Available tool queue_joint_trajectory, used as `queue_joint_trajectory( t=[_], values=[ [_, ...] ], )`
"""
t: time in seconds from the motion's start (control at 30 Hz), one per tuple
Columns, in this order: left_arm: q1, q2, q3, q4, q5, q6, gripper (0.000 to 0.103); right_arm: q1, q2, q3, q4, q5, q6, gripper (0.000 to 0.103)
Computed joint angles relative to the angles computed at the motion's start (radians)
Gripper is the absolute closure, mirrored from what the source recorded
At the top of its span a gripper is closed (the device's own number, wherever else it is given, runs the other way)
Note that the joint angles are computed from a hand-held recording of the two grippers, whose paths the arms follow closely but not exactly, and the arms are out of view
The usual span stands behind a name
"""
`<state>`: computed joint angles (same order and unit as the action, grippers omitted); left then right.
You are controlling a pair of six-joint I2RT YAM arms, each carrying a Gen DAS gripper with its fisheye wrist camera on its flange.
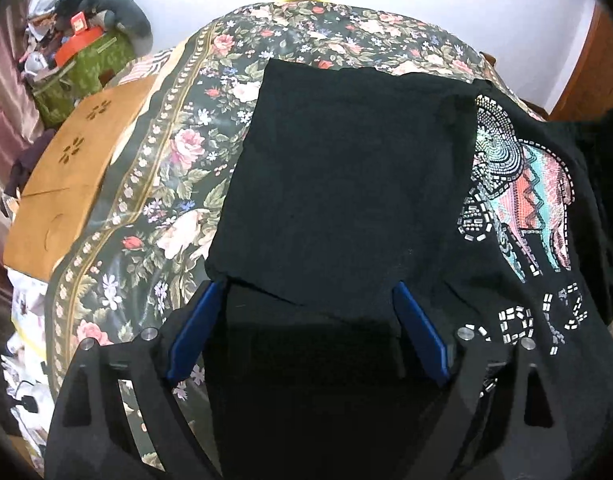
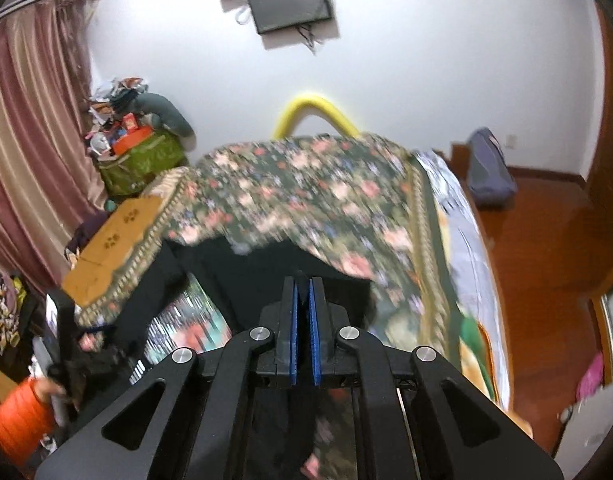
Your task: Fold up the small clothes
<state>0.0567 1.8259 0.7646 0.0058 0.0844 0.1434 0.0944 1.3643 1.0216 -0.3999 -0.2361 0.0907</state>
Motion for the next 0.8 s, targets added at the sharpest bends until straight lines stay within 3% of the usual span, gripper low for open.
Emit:
queue_joint_trajectory(
  t=[0.2, 0.5, 0.67, 0.73, 0.8],
  values=[
    [0.008, 0.000, 0.006, -0.011, 0.021, 0.001, 0.015, 0.130, 0.182, 0.157, 0.024, 0.016, 0.067, 0.099],
    [0.074, -0.070, 0.013, -0.049, 0.045, 0.045, 0.015, 0.299, 0.471, 0.231, 0.110, -0.017, 0.139, 0.098],
    [0.121, -0.090, 0.059, -0.073, 0.072, 0.056, 0.015, 0.346, 0.566, 0.317, 0.022, -0.031, 0.104, 0.093],
    [0.130, -0.074, 0.100, -0.077, 0.061, 0.050, 0.015, 0.346, 0.568, 0.334, -0.021, -0.045, 0.080, 0.088],
    [0.133, -0.031, 0.166, -0.086, 0.044, 0.040, 0.015, 0.336, 0.545, 0.320, -0.025, -0.034, 0.059, 0.070]
  ],
)
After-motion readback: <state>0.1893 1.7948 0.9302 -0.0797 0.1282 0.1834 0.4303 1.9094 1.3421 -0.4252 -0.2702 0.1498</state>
